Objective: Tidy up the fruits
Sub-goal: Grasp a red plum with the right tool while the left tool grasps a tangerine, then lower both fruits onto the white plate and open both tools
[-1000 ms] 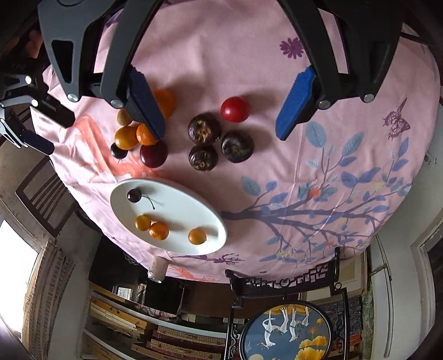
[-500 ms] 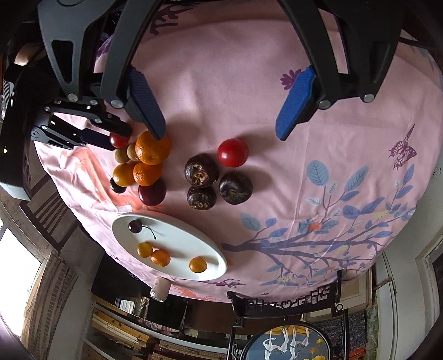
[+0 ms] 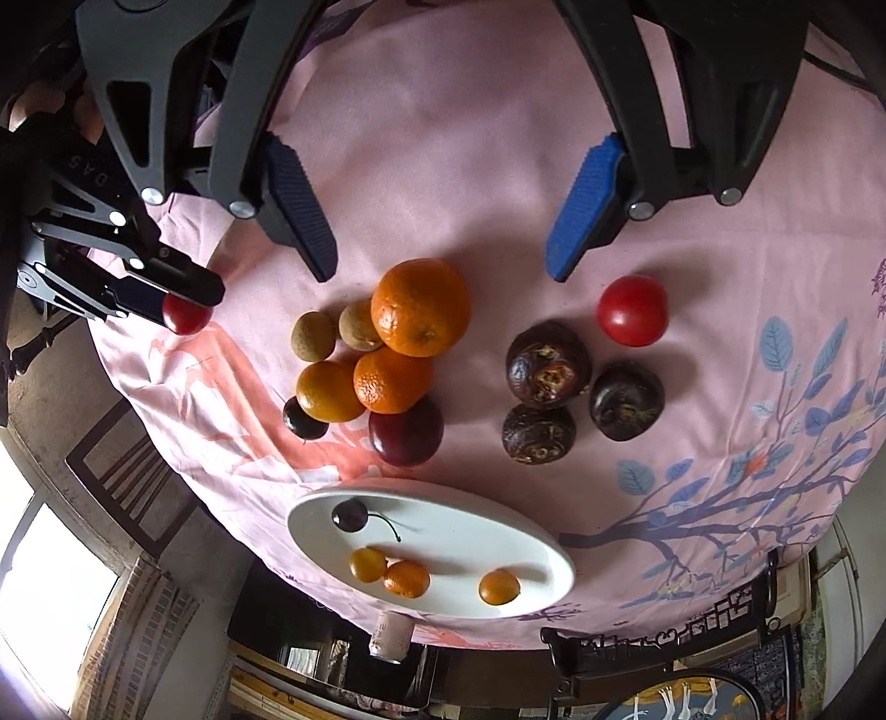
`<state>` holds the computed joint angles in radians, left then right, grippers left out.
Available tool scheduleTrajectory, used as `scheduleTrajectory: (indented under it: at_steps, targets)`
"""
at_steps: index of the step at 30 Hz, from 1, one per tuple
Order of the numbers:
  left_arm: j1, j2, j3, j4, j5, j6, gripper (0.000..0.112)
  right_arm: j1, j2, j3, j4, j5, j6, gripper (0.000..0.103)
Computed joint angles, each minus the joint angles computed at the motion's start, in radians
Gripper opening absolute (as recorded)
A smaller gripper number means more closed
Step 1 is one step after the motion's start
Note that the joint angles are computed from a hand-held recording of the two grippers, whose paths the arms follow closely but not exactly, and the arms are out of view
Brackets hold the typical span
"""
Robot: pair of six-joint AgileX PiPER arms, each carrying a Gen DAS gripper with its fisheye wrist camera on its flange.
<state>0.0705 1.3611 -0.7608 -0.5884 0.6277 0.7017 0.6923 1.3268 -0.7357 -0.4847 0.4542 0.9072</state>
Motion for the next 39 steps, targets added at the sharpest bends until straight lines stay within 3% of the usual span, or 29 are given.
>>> scheduleTrajectory:
  at_steps: [2,6,8,16,22,28,33,36,39]
  targets:
    - [-0.016,0.029,-0.014,-0.007,0.003,-0.008,0.063,-0.024,-0.017,0.022,0.040,-0.022,-0.037,0.033]
    - [-0.027,0.075,-0.042,-0.029,0.002,-0.021,0.052,-0.049,-0.030,0.043,0.086,-0.050,-0.083,0.033]
    - [-0.025,0.094,-0.052,-0.044,0.003,-0.013,0.041,-0.053,-0.034,0.050,0.098,-0.058,-0.093,0.033]
    - [-0.022,0.019,-0.015,-0.043,-0.013,-0.010,0.041,-0.026,-0.052,0.044,0.051,-0.043,-0.035,0.033]
    - [0.042,-0.068,-0.010,-0.077,0.045,0.046,0.041,-0.008,-0.034,0.025,0.052,-0.039,-0.028,0.033]
    - [0.055,-0.069,-0.062,-0.036,0.063,0.025,0.041,0.006,-0.010,-0.012,0.061,-0.022,-0.050,0.033]
    - [0.007,0.028,-0.258,0.094,0.058,-0.094,0.041,-0.038,0.024,-0.116,0.089,0.020,-0.177,0.033]
    - [-0.049,0.184,-0.486,0.211,0.100,-0.235,0.041,-0.140,0.098,-0.257,0.200,0.055,-0.384,0.033]
    - [-0.128,0.370,-0.741,0.356,0.151,-0.400,0.041,-0.222,0.209,-0.413,0.165,0.057,-0.449,0.033]
